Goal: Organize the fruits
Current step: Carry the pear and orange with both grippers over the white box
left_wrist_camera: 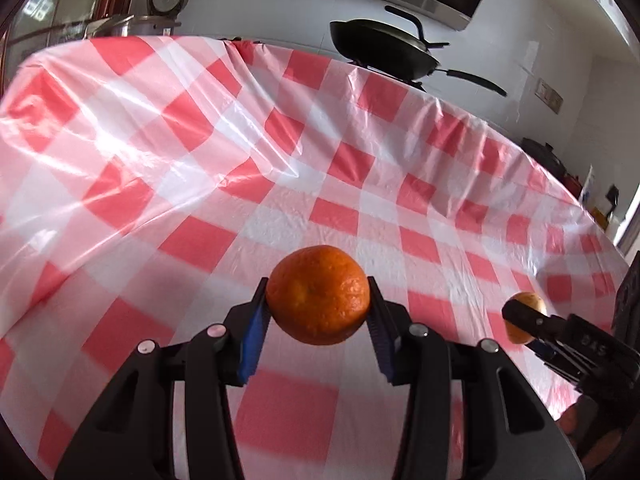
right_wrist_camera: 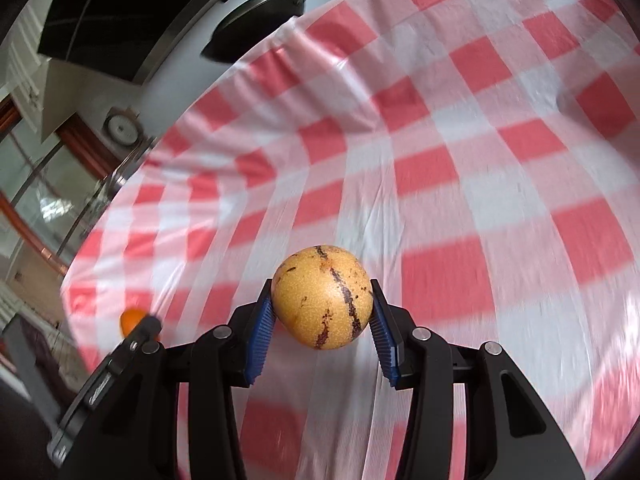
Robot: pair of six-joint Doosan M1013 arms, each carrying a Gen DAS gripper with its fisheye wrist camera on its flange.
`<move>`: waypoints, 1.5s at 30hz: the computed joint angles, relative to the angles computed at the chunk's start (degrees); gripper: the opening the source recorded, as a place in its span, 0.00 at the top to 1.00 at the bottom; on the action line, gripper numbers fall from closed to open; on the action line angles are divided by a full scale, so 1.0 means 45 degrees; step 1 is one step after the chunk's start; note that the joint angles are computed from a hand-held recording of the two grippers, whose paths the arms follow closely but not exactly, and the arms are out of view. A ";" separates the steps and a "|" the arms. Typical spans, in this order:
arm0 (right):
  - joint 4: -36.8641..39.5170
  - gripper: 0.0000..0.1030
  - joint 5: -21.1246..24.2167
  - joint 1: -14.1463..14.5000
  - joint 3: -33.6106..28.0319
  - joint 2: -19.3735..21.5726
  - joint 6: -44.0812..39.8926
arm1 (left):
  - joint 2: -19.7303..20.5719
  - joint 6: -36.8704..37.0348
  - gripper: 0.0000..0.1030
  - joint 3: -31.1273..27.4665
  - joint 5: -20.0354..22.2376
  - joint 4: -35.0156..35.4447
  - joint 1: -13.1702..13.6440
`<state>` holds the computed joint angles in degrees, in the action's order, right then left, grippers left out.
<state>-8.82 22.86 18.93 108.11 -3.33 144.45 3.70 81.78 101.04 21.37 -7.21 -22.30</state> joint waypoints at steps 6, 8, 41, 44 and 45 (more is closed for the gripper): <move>0.0896 0.56 0.0034 0.0772 0.0646 -0.0795 -0.0643 | -0.1265 -0.1168 0.55 0.1400 0.0070 0.0939 0.0075; 0.0562 0.56 0.0235 0.1192 0.0691 -0.0939 -0.0543 | -0.1678 -0.0770 0.55 0.1810 0.0145 0.0381 0.0329; 0.2810 0.56 0.2402 0.6496 -0.2131 0.1284 -0.9788 | -0.5674 0.0614 0.55 0.4910 0.1438 -0.0013 0.5176; 0.3856 0.56 0.2712 0.6913 -0.2437 0.1641 -1.1812 | -0.5932 -0.0172 0.55 0.5216 0.1524 0.0992 0.5778; 0.4313 0.56 0.2938 0.7047 -0.2588 0.1826 -1.2574 | -0.5955 -0.0590 0.55 0.5308 0.1553 0.1516 0.5903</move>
<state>10.59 36.08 50.64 96.46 4.88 87.87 -23.10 79.12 124.92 28.36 -0.39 4.27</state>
